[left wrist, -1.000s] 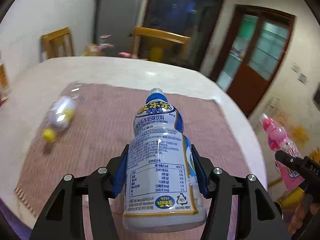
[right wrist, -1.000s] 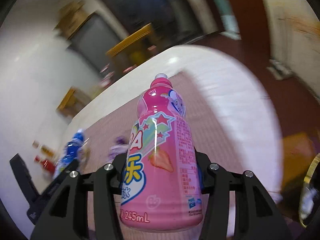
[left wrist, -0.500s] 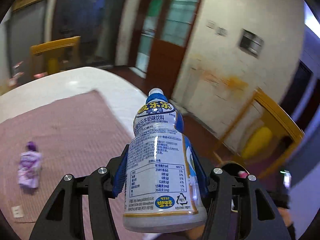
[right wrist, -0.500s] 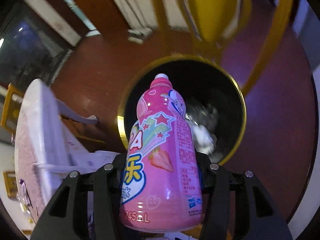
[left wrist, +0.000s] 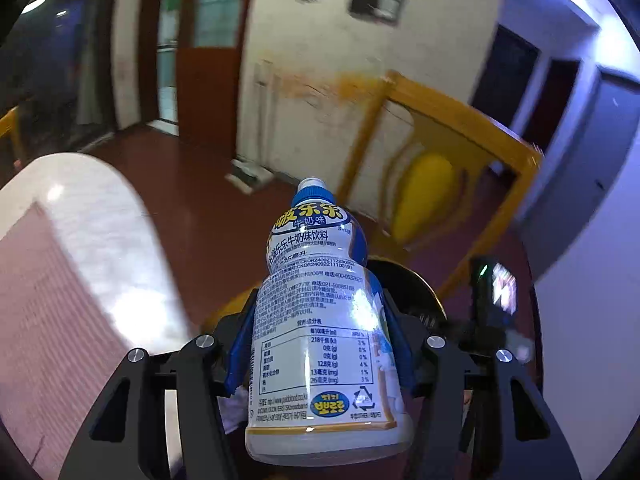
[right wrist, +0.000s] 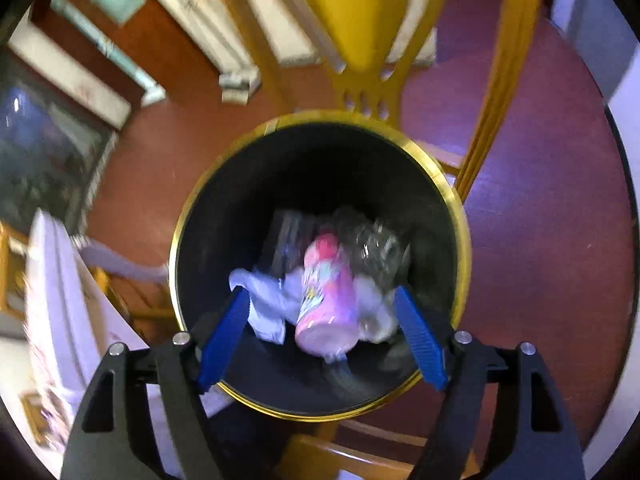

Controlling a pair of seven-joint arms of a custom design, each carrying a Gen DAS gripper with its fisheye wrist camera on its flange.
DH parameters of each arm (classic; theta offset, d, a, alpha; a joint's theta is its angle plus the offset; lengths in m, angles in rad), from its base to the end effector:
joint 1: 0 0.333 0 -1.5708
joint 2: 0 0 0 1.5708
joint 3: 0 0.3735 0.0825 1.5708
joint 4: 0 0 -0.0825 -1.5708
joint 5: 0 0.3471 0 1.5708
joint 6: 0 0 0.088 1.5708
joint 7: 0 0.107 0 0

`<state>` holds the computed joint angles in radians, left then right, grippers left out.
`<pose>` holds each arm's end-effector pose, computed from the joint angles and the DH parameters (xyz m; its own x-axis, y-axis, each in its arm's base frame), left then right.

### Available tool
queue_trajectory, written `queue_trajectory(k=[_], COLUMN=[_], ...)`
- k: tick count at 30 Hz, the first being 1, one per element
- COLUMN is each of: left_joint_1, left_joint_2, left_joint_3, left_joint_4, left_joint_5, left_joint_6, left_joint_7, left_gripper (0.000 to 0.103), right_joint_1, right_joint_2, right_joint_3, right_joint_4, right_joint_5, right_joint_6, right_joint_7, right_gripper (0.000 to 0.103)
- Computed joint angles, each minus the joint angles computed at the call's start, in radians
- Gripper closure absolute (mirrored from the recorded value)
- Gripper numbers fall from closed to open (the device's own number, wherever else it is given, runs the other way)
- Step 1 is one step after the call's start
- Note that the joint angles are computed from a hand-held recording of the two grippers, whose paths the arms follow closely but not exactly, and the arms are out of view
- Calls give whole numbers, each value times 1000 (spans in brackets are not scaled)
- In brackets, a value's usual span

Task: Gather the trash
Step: 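Carry both bottles to the black bin and release them inside, then swing both grippers back over the striped cloth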

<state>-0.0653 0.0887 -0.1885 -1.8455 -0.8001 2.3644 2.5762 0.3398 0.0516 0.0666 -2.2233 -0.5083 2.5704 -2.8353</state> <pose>0.5745 -0.1532 0.5954 -0.7490 -0.6347 0.1902 -0.5632 0.4585 -0.6875 0.4872 0.2177 0.4617 -0.8150 -0.4877 -0.3128 -0.4084 0.8665 -0.2870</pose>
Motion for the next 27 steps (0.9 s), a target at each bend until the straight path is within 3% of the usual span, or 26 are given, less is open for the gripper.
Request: queue_trajectory(k=[4,7,16,18,19,22,27], left_joint_1=[-47,-94,-213,-230,-230,-198,-146], left_joint_2=[23,58,268,300,296,270,244], left_joint_3=[-34,-60,-81,-81,-84,-108,-142], left_joint_4=[-28,-51,60,82,68,24,23], left_joint_5=[56,124,476,553,571,562,500], left_joint_6=[-5,22,25,16,39,106,98], left_joint_7=[-16,-46,-368,-401,-409,-387,-299], left_gripper=[47,47,47,26,19,11,11], right_joint_1=[-23,-58,-130,-137,-139,-141,-140], right_joint_2=[-119,-188,-273,-268,-266,-257,-251], right_joint_3=[11,44,116,122,121,126,128], right_joint_4=[-91,-141,-211,-212,-208,-196,-166], right_joint_5=[-152,-210,-285,-288,-284,-282,-283], right_joint_6=[-3,-15,17,34,39,39,34], right_joint_7=[216,292,402,408,401,393,386], right_gripper=[28,28,28,28,28,28,28])
